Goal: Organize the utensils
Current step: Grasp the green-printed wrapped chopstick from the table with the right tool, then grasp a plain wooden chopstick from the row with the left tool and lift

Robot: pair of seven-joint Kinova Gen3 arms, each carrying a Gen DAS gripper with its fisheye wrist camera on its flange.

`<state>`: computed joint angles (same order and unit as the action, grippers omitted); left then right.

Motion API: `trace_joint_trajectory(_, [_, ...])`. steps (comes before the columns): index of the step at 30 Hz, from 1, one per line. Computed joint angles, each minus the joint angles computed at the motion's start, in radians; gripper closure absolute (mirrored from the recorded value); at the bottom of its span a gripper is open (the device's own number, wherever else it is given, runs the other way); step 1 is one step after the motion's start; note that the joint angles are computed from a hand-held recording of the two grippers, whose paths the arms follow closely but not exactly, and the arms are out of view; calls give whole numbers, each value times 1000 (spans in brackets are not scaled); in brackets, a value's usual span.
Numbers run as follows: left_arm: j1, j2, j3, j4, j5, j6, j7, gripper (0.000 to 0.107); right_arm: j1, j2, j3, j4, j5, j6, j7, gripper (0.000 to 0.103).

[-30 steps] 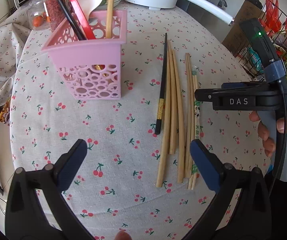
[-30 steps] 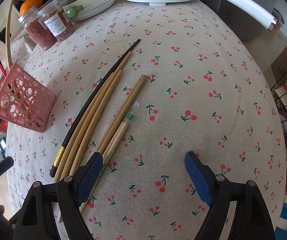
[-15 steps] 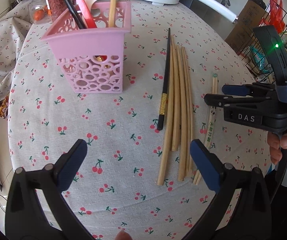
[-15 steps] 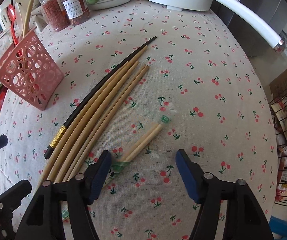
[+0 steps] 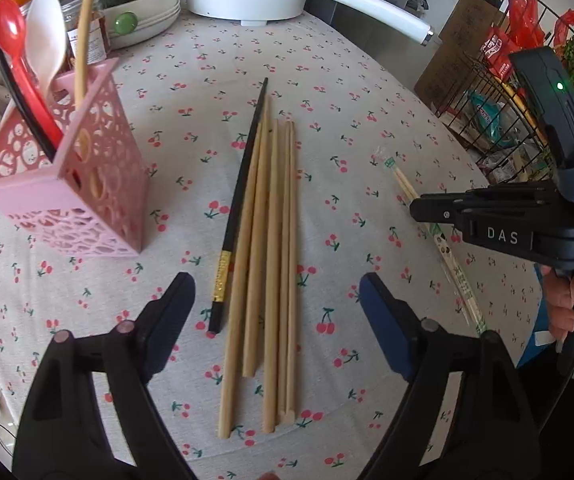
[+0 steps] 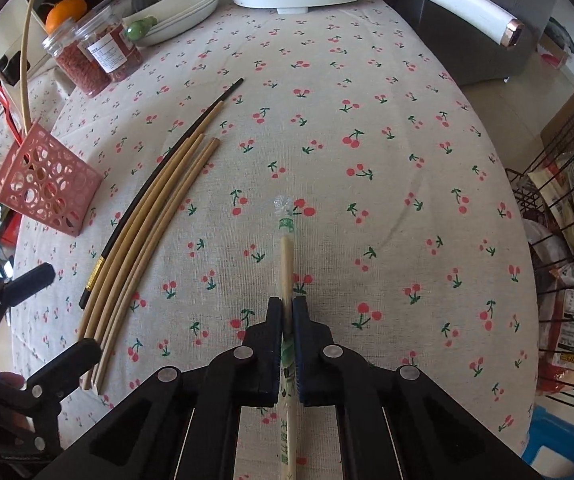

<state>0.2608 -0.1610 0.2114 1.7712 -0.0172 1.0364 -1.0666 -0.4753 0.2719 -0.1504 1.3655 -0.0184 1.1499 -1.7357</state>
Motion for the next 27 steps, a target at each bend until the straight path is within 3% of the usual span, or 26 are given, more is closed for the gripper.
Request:
trace_joint_trajectory(3, [-5,32,-28,-6,53,-32,-33,58,29,-17,-2,6,-43,-6,24,98])
trace_joint_trajectory(9, [-19,63,-62,4,145,-99,-93,80,56,-25,-3,6,-88,4,58,98])
trace_joint_trajectory(20, [-7,115,-41,-34,69,-80,-68,80,68,8,3,-25,-105,23,75,97])
trace_joint_trajectory(22, [2,126,-34,-49,40,-62,-59,84,64,11,2,-28,-103,22,73,97])
trace_joint_trajectory(24, [12,136,-20,-63,-6,-40,-36,97,58,13,1,-31,-100,18,69,97])
trace_joint_trajectory(27, [11,127,-42,-54,15,-39,-61,97,53,11,-1,-28,-101,8,66,97])
